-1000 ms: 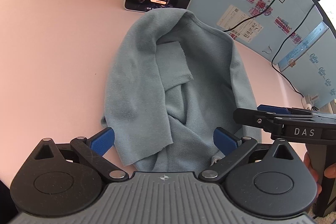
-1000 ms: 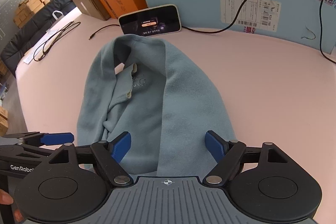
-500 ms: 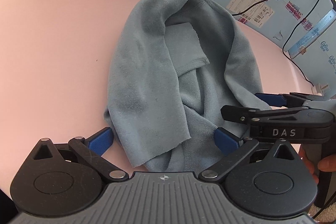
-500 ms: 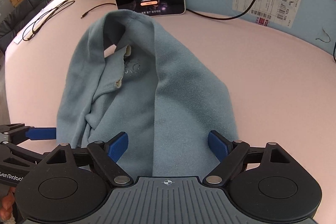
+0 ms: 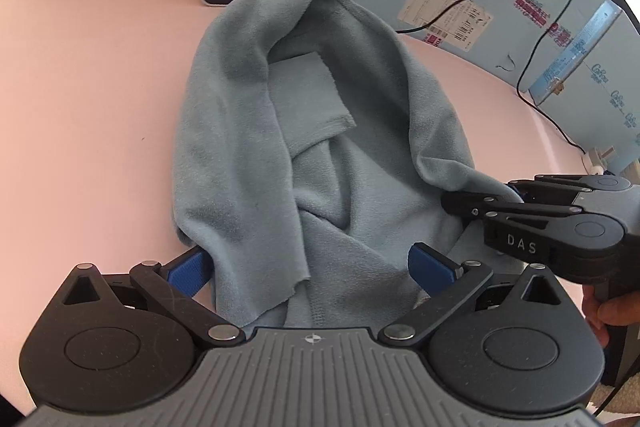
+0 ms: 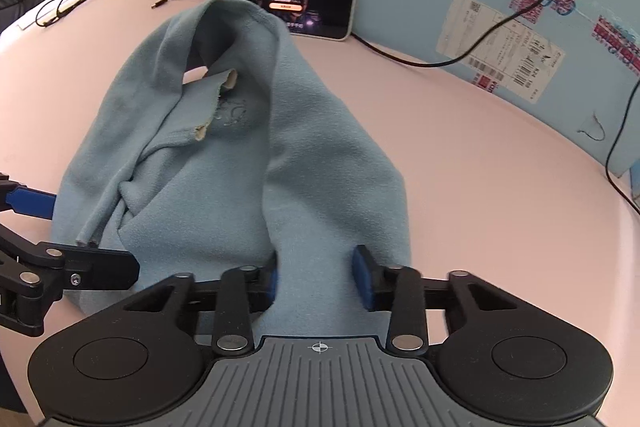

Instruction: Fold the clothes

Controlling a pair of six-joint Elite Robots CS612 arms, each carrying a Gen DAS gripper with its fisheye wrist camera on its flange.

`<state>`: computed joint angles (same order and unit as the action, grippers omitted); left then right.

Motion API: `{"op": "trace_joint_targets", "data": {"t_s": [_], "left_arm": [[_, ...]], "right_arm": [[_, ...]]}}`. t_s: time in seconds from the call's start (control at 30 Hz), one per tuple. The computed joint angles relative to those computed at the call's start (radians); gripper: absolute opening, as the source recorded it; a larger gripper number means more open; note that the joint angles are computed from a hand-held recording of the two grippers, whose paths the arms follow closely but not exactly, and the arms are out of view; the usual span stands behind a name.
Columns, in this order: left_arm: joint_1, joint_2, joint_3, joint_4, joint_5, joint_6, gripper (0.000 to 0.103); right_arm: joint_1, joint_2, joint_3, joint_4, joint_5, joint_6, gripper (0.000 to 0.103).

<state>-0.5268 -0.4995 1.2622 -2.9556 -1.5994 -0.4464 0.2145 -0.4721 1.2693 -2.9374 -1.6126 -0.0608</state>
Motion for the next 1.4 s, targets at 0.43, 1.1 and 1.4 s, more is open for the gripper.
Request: {"op": "trace_joint_targets", "data": {"t_s": [0.43,1.1,1.4], "left_arm": [[-0.020,0.007,-0.027,-0.024,-0.136,0.102,0.061],[-0.069,0.025,-0.088,0.055,-0.253,0.239,0.086],[-0.083,0.014,-0.077,0.105,-0.218,0.229,0.094]], "right_arm": [[-0.046,-0.119,0.237,-0.109,-0.007,0.217,0.014],[-0.102,-0.297,0.561,-0.123,-0.245,0.581,0.036],[-0.093,-0.304,0.560,-0.198,-0.336,0.526,0.071]]}}
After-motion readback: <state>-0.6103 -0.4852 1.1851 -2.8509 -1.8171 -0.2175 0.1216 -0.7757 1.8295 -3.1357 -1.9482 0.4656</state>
